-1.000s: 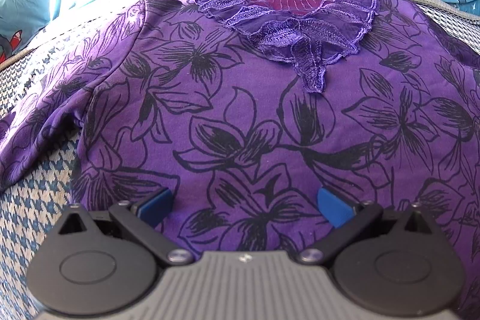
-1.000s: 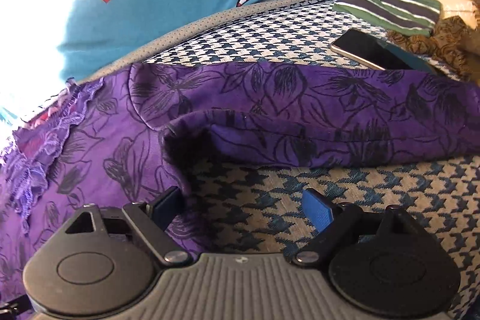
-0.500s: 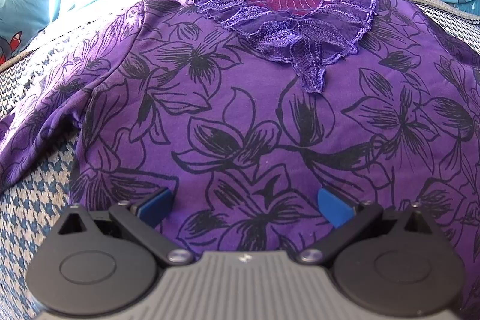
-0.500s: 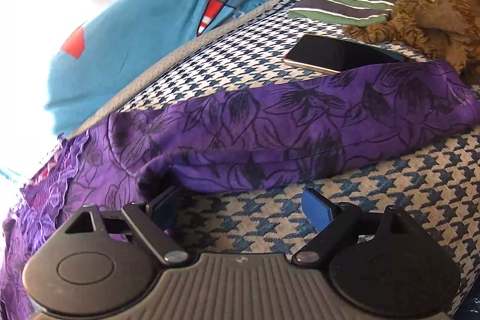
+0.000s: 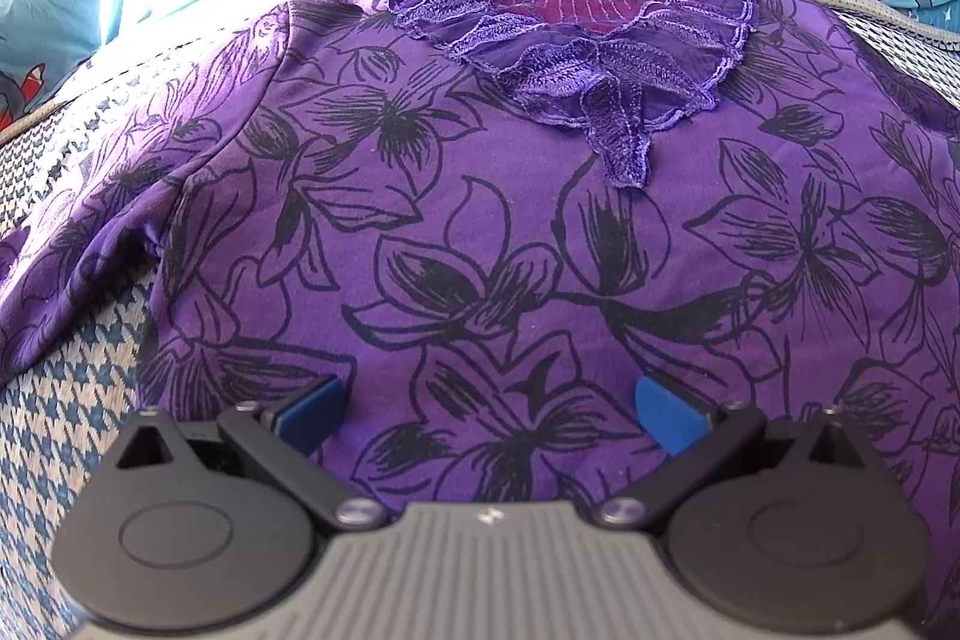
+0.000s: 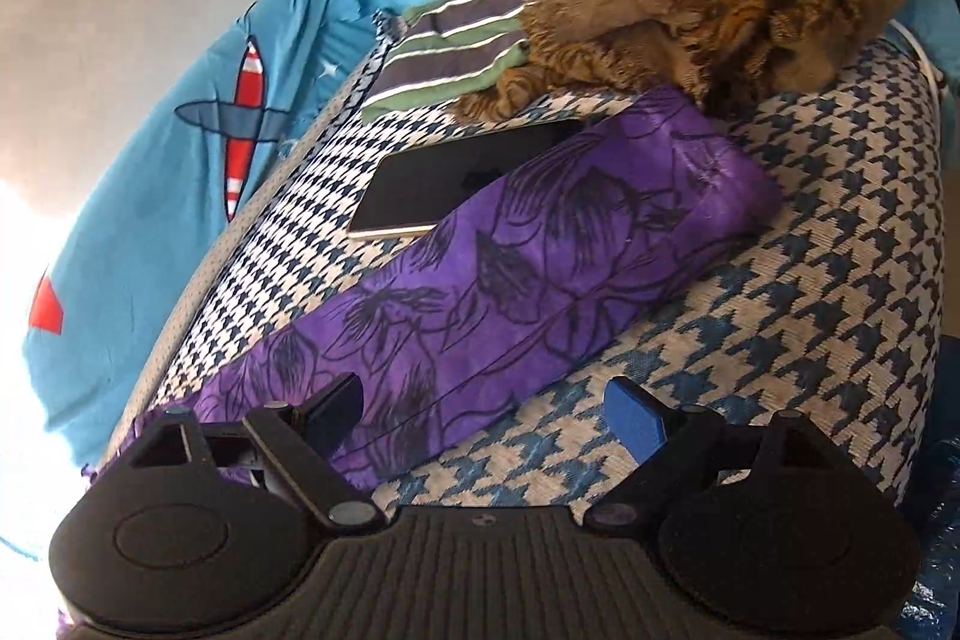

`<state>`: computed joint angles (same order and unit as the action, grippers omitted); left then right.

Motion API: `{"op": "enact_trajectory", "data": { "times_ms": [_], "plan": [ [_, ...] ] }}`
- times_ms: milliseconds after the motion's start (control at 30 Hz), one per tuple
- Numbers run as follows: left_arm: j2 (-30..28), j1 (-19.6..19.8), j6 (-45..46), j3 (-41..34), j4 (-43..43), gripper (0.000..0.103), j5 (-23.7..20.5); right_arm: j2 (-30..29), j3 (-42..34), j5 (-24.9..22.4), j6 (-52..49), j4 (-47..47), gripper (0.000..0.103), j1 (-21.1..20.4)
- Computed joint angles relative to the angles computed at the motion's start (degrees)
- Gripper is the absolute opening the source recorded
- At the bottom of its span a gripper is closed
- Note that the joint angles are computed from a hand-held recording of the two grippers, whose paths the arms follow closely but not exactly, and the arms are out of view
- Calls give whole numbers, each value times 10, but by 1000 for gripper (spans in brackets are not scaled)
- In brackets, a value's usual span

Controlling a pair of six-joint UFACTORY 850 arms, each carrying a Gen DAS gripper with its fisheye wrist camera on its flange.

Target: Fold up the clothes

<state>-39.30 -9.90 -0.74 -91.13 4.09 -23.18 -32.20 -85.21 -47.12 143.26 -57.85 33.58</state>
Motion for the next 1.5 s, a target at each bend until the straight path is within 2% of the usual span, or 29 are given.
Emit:
{"op": "enact_trajectory", "data": {
  "times_ms": [167,300,567,667,900,1000,1100,1167,1333,1500],
  "plan": [
    [1,-1,-6,2,5,103,2,28,52,0,81,-34,87,-1],
    [-1,-2,-15,0,13,103,3,51,96,15,183,-100,86,0],
    [0,-2,-16,4,13,103,5,64,140,-3,300,-178,67,-2],
    [1,-1,-14,5,12,103,6,62,144,-12,317,-194,65,-3],
    [0,-2,-23,5,20,103,9,42,120,-37,259,-177,62,-6],
    [-1,-3,-26,5,22,103,10,29,102,-53,216,-157,56,-7],
    [-2,-2,-23,4,20,103,10,13,81,-75,165,-131,40,-7],
    [-2,-2,-20,3,18,103,10,5,69,-88,138,-108,14,-7],
    [-2,-2,-25,5,22,103,12,7,70,-95,166,-122,9,-4],
    [-2,-3,-28,5,25,103,13,-2,39,-130,137,-156,8,7]
  ]
}}
